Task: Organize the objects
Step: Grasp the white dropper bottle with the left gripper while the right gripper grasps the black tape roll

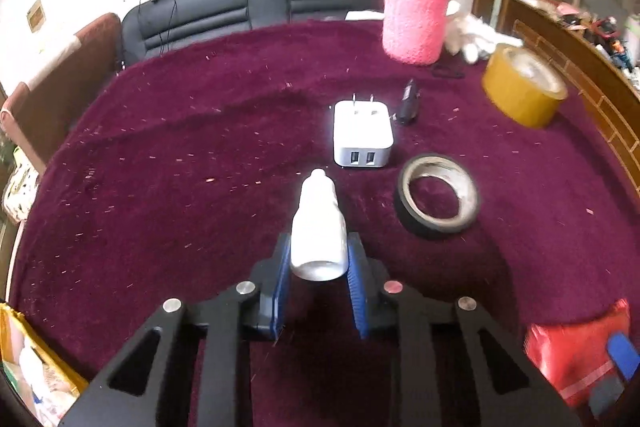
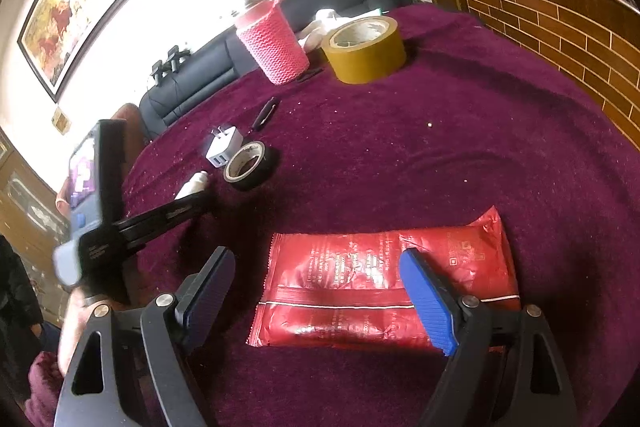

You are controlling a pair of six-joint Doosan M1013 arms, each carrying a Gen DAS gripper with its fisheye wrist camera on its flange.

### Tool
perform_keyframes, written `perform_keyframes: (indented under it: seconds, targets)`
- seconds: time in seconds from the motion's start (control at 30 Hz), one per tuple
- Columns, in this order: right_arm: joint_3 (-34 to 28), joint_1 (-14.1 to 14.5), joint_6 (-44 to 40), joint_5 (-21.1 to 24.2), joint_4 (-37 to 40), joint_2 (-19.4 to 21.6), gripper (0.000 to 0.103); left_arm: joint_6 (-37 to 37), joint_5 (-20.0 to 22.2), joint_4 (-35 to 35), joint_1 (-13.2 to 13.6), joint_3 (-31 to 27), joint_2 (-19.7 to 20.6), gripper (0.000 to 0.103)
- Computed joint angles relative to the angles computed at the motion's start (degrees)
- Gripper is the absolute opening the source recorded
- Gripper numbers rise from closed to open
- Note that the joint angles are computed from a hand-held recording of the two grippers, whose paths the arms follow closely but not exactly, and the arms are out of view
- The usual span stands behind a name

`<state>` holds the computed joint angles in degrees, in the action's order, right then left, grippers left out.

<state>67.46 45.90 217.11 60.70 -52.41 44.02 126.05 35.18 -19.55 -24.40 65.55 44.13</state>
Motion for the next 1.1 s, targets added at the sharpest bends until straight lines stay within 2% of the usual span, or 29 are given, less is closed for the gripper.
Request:
perform_keyframes:
  seconds: [0.13,0.3,0.4,0.47,0.53,0.63,0.7,0.73,0.8,0.97,1.07,1.1]
  targets:
    - [-0.1,0.0,-1.1,-1.1,-0.7,0.2,0.088,8.8,1.1,-9.2,2.8,5.3,-4.1,0.025]
    - [0.0,0.0,-2.7,-3.5,-1.6,0.1,0.088,18.3,6.3,-21.4,8.1,12.2,-8.9,0.025]
    - [0.8,-0.8,-0.1,-7.7,-2.1,-1.0,0.088,21.6,9.1,-25.5,10.4,14.8,-10.4,0.025]
    - [-2.3,-2.1,-9.7,-8.3,2.2,-0.4,0.088,24.9,9.8,-28.7,11.8,16.8,-11.4,0.025]
    - [-7.6,-3.1,-20.7,-4.6,5.9,1.7,0.088,27.2,9.9,-30.6,12.6,18.0,-12.0,0.025]
    - [-18.0,-4.7,-38.0,3.7,11.2,6.9,0.087,30.7,10.2,-32.8,13.9,19.5,-12.7,0.025]
    - [-23.6,-5.8,-45.5,7.6,13.7,10.0,0.075,31.5,10.6,-33.3,14.6,19.3,-12.4,0.025]
    - [-25.8,-6.2,-48.1,9.3,14.9,11.2,0.071,31.8,10.9,-33.3,14.9,19.2,-12.3,0.025]
    - [-32.1,-7.2,-53.8,14.4,16.8,14.7,0.052,32.2,11.8,-33.5,15.5,18.8,-11.8,0.025]
    - [-47.7,-8.8,-63.8,25.9,18.3,23.3,0.048,32.3,14.9,-33.5,16.5,17.5,-10.5,0.025]
    - [-53.3,-9.5,-66.0,30.1,20.5,26.5,0.041,32.6,16.2,-34.0,16.8,17.0,-10.0,0.025]
    - [-52.6,-9.5,-65.3,29.7,20.2,26.3,0.041,32.3,16.9,-34.3,17.0,16.8,-9.7,0.025]
